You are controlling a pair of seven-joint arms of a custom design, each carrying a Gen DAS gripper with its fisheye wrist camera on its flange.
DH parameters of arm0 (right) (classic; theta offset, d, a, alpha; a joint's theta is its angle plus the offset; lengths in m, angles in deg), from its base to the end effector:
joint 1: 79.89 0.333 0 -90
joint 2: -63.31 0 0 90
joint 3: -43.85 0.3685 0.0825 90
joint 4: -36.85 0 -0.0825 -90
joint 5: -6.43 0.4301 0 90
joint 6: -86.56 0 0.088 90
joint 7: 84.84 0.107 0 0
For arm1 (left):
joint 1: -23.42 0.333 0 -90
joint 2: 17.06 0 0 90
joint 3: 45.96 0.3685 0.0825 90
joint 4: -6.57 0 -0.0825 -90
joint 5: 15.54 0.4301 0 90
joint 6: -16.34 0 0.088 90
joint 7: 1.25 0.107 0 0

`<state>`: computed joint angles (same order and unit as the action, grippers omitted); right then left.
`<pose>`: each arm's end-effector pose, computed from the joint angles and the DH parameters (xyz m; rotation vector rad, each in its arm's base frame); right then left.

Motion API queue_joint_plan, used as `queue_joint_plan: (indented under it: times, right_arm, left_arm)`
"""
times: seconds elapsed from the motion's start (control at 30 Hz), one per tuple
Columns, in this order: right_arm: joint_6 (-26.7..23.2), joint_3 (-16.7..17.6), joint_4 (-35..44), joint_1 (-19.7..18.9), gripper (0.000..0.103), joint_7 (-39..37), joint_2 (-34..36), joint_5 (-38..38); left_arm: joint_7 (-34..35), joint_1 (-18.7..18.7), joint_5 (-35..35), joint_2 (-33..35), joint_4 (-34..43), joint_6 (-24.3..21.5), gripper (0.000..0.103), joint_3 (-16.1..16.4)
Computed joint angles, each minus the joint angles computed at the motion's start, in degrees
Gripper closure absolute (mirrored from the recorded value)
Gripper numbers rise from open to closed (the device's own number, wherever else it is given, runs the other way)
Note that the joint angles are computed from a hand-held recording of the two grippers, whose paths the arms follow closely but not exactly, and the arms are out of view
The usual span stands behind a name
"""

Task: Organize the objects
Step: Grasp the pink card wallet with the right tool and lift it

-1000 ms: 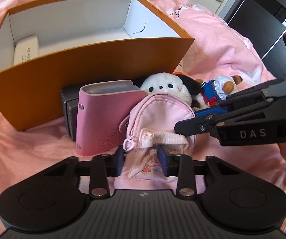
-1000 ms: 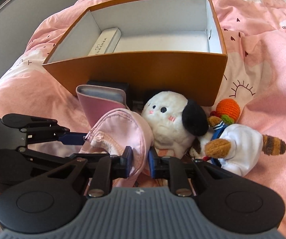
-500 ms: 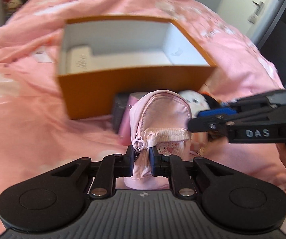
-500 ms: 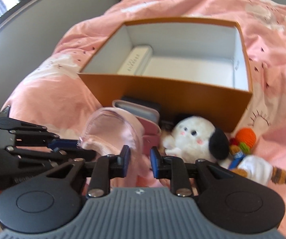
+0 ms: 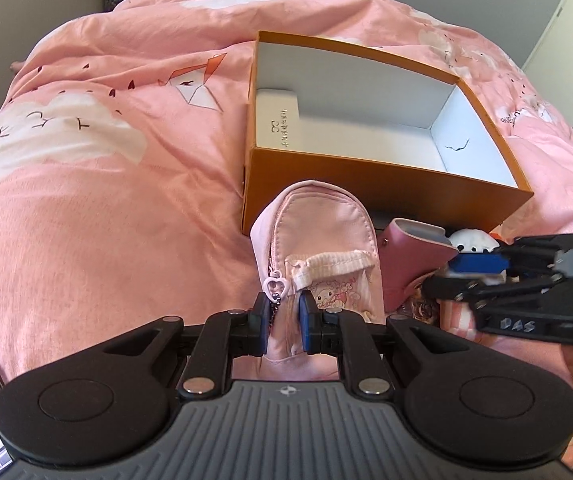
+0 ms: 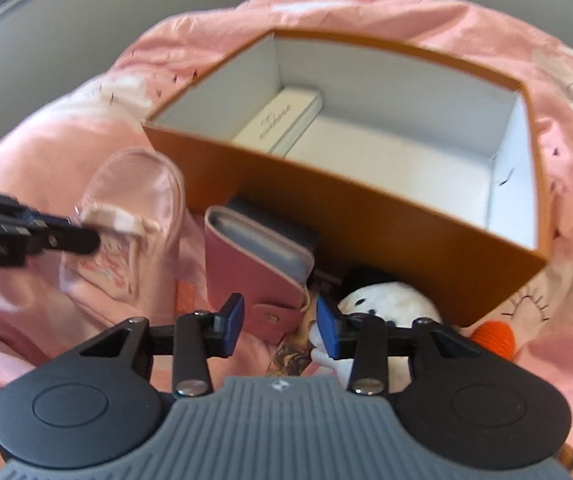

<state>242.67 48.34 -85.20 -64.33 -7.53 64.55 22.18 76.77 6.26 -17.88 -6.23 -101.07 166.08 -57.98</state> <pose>0.5920 0.2050 0.4892 -2.1131 1.4752 -0.3170 0.6141 -0.3313 0.5038 -1.7560 2.2749 -0.7783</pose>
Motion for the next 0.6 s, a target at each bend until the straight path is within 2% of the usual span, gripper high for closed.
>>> queue_joint_plan:
  times: [0.07, 0.23, 0.33, 0.4, 0.47, 0.6]
  right_arm:
    - [-0.57, 0.14, 0.78, -0.11, 0.059, -2.24, 1.24, 0.77]
    - [-0.16, 0.49, 2.46, -0.36, 0.053, -0.82, 4.3, -5.49]
    - [0.19, 1.76, 2.9, -1.48, 0.05, -5.33, 5.41, -1.91]
    - [1.23, 2.29, 2.34, -1.71, 0.055, -7.22, 5.27, -1.27]
    - [1.99, 2.77, 1.55, -2.04, 0.064, -8.84, 4.55, 1.15]
    - [1.86, 3.14, 0.56, -2.16, 0.069, -13.56, 2.62, 8.48]
  left_arm:
    - [-0.11, 0.11, -0.18, -0.08, -0.04, -0.19, 0.086, 0.08]
    - [-0.32, 0.1, -0.16, 0.31, 0.36, -0.57, 0.086, 0.1]
    - [-0.39, 0.12, -0.31, 0.46, 0.51, -0.7, 0.086, 0.11]
    - [-0.44, 0.18, -0.48, 0.52, 0.52, -0.81, 0.086, 0.13]
    - [-0.38, 0.23, -0.59, 0.6, 0.63, -0.94, 0.086, 0.14]
    - [-0.6, 0.04, 0.07, 0.67, 0.62, -0.92, 0.086, 0.31]
